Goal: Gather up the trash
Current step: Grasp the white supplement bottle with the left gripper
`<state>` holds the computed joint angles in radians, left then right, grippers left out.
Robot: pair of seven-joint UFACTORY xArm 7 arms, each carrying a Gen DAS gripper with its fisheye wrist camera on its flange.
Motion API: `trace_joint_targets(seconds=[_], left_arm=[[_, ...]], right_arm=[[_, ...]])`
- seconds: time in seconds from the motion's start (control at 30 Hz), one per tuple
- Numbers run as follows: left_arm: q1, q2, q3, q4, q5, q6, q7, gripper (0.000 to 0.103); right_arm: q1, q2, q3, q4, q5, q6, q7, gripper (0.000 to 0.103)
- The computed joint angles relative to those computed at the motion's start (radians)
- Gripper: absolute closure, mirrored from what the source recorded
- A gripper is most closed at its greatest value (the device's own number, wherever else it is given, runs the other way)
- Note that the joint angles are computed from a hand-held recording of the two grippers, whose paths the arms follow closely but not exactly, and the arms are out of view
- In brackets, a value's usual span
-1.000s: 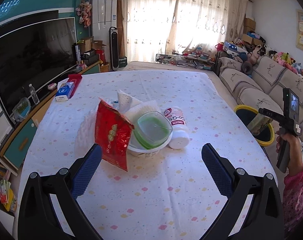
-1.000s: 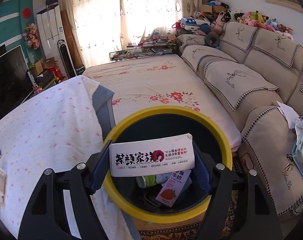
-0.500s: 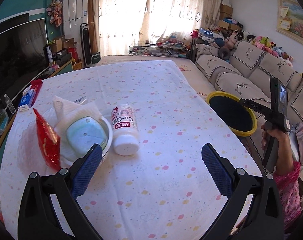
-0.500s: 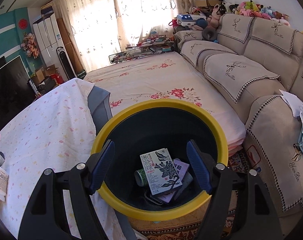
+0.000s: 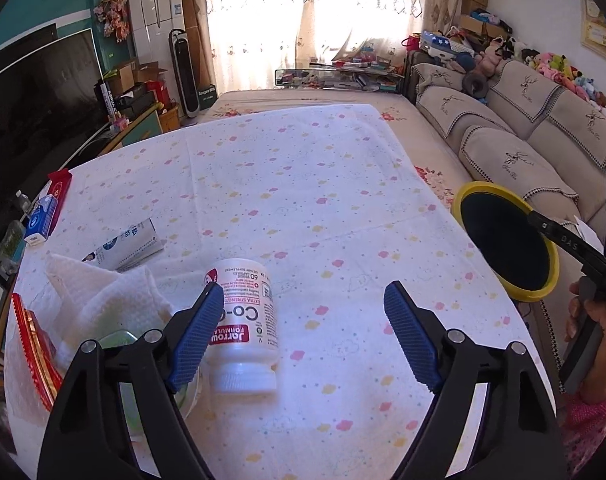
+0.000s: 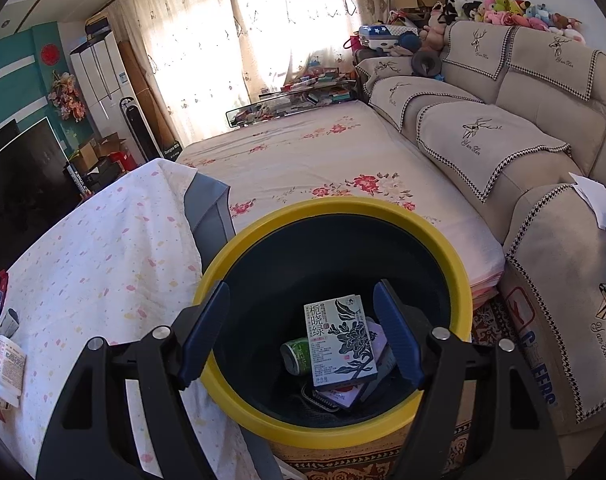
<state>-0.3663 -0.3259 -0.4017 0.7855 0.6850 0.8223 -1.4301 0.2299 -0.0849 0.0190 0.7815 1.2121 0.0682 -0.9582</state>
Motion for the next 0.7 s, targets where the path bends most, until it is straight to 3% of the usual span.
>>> trace_joint_targets(seconds=[0.2, 0.5, 0.7], left_arm=[[0.011, 0.072, 0.025, 0.039, 0.02, 0.069, 0.016, 0.023], [-0.011, 0.142, 0.066, 0.088, 0.079, 0.08, 0.039, 0.024], [-0.02, 0.146, 0.093, 0.079, 0.05, 0.113, 0.057, 0.024]], right_arm=[[-0.014, 0.015, 0.0, 0.013, -0.016, 0.014, 0.016, 0.032], [-0.025, 0.032, 0.019, 0.024, -0.031, 0.022, 0.032, 0.032], [-0.029, 0.043, 0.029, 0.025, -0.054, 0.021, 0.051, 0.032]])
